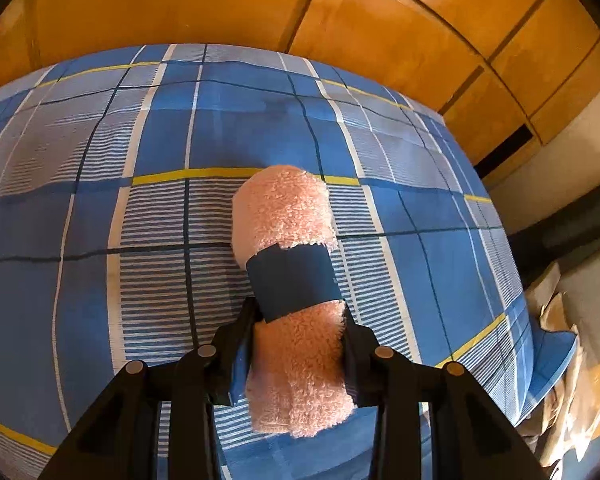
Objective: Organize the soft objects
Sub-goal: 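Carry scrunchie into gold tray and open left tool while right tool holds pink roll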
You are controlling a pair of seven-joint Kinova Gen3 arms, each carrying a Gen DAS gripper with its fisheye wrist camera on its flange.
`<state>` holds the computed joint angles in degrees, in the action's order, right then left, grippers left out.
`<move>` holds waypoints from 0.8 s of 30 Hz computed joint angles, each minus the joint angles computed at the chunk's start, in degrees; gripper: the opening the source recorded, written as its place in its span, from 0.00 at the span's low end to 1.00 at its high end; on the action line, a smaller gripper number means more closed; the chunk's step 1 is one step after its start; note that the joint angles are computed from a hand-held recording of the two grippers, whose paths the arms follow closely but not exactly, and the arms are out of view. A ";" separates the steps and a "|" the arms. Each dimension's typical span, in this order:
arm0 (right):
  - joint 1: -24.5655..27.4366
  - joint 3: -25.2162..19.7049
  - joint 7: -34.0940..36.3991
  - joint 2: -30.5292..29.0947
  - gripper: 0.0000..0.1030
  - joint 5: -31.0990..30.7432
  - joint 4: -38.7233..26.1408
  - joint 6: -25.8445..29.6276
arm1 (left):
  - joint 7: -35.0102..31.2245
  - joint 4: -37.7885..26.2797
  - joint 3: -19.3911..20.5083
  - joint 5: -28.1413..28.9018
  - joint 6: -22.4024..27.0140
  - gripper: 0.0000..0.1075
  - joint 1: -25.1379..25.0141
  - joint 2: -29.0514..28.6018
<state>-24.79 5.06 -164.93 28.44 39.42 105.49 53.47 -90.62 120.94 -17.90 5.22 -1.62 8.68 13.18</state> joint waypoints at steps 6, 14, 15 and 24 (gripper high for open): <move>-1.11 0.22 -0.67 1.25 0.35 1.15 -0.73 1.71 | -2.43 2.79 1.43 0.75 -2.85 0.13 -1.86 -1.33; -1.98 0.38 -1.75 2.23 0.35 2.73 -0.85 2.58 | -4.65 2.89 4.03 3.20 -2.98 0.14 -6.45 0.38; -2.41 0.27 -2.04 2.33 0.35 2.69 -1.02 3.15 | -4.20 2.22 4.89 2.69 -1.98 0.14 -7.75 1.08; -2.54 0.02 -1.86 2.90 0.34 3.15 -1.57 4.10 | 1.01 -4.92 5.14 -1.50 6.83 0.16 -10.27 8.72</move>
<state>-27.33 5.08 -166.79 31.34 42.57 103.92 57.57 -89.61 116.02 -12.76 3.71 5.22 -1.59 21.89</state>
